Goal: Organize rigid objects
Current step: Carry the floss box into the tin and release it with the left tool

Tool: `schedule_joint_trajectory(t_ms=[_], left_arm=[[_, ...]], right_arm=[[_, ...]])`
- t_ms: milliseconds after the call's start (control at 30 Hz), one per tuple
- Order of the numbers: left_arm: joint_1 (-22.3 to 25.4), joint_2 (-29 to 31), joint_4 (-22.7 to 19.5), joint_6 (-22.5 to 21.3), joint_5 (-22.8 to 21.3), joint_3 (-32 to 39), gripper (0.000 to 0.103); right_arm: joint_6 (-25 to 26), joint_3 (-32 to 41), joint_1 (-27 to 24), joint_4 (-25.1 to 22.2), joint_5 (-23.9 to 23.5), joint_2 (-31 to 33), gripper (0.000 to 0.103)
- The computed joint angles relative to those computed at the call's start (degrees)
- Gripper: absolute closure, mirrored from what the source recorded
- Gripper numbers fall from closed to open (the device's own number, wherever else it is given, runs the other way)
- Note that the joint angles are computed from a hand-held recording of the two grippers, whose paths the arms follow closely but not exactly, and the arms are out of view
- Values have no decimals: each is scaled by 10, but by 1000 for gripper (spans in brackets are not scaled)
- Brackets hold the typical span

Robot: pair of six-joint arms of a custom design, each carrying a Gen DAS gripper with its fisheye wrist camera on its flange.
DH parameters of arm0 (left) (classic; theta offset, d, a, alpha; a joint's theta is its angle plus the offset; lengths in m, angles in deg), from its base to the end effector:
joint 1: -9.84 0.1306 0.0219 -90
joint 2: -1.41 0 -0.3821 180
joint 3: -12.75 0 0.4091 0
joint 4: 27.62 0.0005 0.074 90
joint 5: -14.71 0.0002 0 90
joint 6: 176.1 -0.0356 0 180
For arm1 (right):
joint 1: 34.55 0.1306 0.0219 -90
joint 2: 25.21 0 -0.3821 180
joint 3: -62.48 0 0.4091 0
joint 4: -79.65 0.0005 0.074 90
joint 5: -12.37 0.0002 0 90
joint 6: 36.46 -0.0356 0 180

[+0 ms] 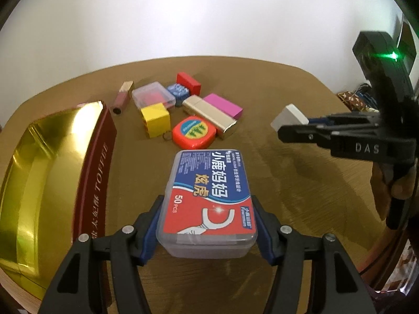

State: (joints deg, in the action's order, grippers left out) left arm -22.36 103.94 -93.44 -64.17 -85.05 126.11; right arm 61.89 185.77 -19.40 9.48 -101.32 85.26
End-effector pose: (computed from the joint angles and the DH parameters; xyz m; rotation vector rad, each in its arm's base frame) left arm 0.4845 -0.2985 0.4910 0.1578 2.5136 -0.1699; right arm 0.5869 0.1732 0.4895 -0.6701 2.4553 0.5760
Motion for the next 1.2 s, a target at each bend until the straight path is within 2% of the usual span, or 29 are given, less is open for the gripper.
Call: schedule_joint_trajectory(t_ms=[133, 300, 433, 567, 700, 867, 967, 1133, 1200], left_arm=[[0, 0, -5, -2, -1, 18, 41], [12, -5, -34, 4, -1, 52, 41], [39, -18, -62, 2, -15, 74, 41], [94, -19, -97, -9, -11, 88, 41], [147, -7, -105, -36, -4, 87, 41], [200, 27, -111, -50, 31, 86, 41], [209, 44, -112, -66, 25, 90, 41], [209, 62, -112, -87, -16, 94, 41], [211, 65, -106, -89, -15, 90, 40]], right_arm=[[-9, -18, -4, 16, -4, -16, 75], [-14, -20, -6, 22, -12, -27, 75], [-13, -10, 6, 27, -23, -32, 75], [-13, 8, 26, 31, -37, -31, 75], [-17, 23, 49, 36, -43, -29, 75], [-23, 42, 67, 31, -43, -16, 75], [-23, 59, 76, 22, -42, -4, 75], [-22, 93, 92, 9, -37, 17, 75], [-21, 108, 99, 4, -40, 27, 75]])
